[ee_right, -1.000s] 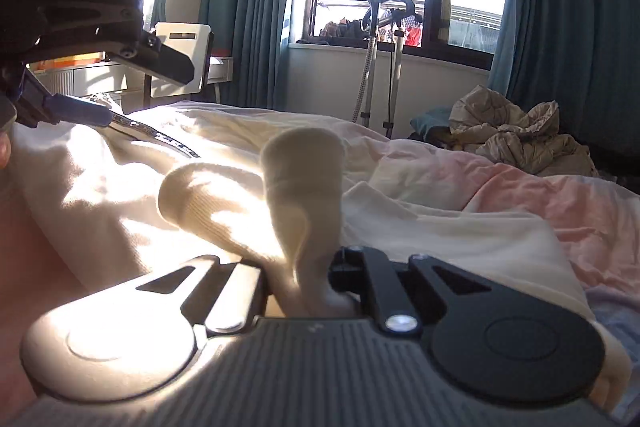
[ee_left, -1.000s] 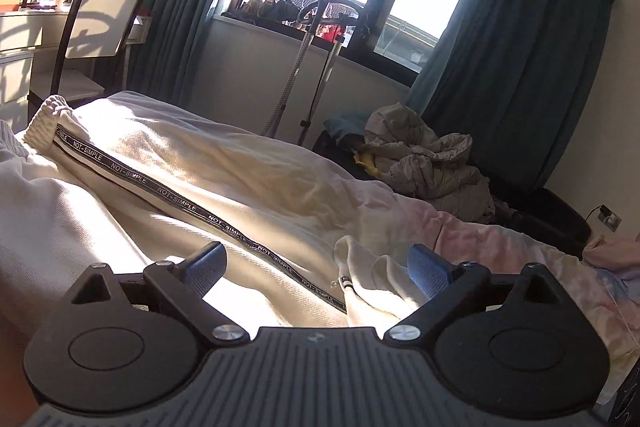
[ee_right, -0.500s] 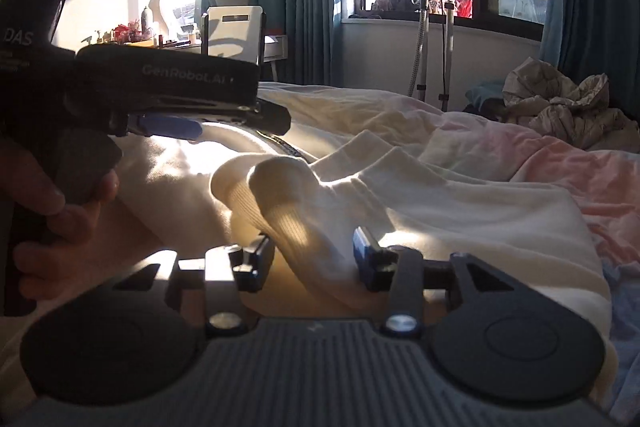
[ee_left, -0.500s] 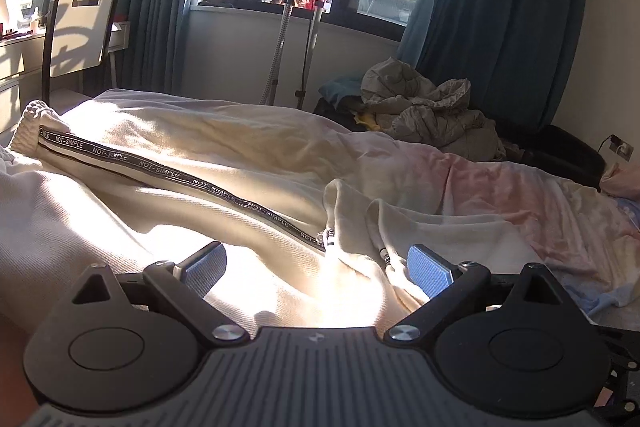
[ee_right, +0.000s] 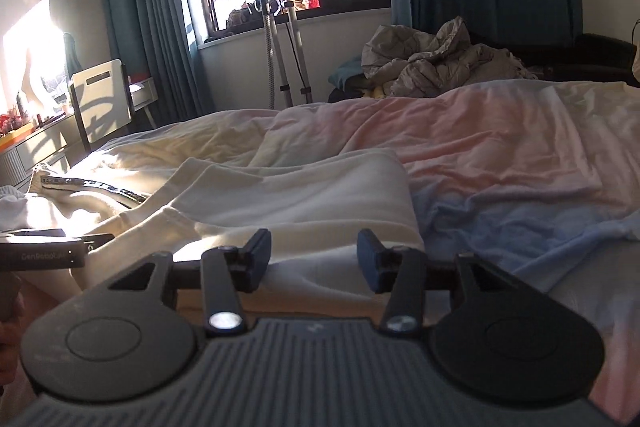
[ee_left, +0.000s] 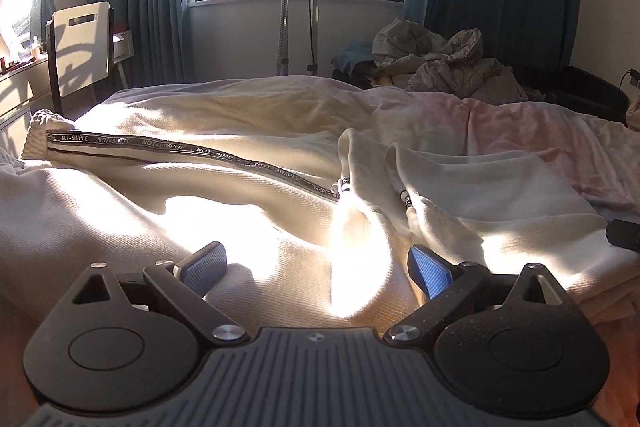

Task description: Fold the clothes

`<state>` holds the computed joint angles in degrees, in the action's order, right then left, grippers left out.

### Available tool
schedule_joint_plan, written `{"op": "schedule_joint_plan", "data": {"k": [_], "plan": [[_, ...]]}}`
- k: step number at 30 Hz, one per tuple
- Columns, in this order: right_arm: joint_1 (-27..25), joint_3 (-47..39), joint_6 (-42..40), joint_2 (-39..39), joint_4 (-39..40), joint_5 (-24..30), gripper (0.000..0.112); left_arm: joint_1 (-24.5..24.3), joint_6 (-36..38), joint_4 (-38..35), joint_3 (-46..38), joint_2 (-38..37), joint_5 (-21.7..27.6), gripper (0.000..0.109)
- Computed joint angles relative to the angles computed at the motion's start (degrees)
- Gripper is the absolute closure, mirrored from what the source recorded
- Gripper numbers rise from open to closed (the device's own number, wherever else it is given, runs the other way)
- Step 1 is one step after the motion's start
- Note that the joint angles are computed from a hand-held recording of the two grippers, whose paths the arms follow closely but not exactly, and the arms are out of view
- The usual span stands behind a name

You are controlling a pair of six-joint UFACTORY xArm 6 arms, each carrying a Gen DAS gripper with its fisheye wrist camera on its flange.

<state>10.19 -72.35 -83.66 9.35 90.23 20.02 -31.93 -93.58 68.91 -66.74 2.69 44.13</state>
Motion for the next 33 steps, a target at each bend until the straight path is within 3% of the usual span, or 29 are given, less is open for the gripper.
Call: {"op": "schedule_joint_plan", "data": {"k": [3,10,25,33], "plan": [[-3.42,-1.95,13.94,2.60,-4.50,5.02,0.043,0.00,-0.35,0.15,0.05,0.00,0.03,0.011],[-5.85,-5.22,24.18,6.86,-7.21,10.46,0.027,0.00,-1.22,0.53,0.23,-0.03,0.08,0.011],[-6.95,-7.05,29.87,9.09,-9.50,15.00,0.023,-0.03,-1.39,0.43,-0.14,0.57,0.38,0.010],[-10.07,-11.82,35.66,11.60,-9.71,24.32,0.021,0.31,-1.88,0.42,0.15,0.71,-0.10,0.010]]}}
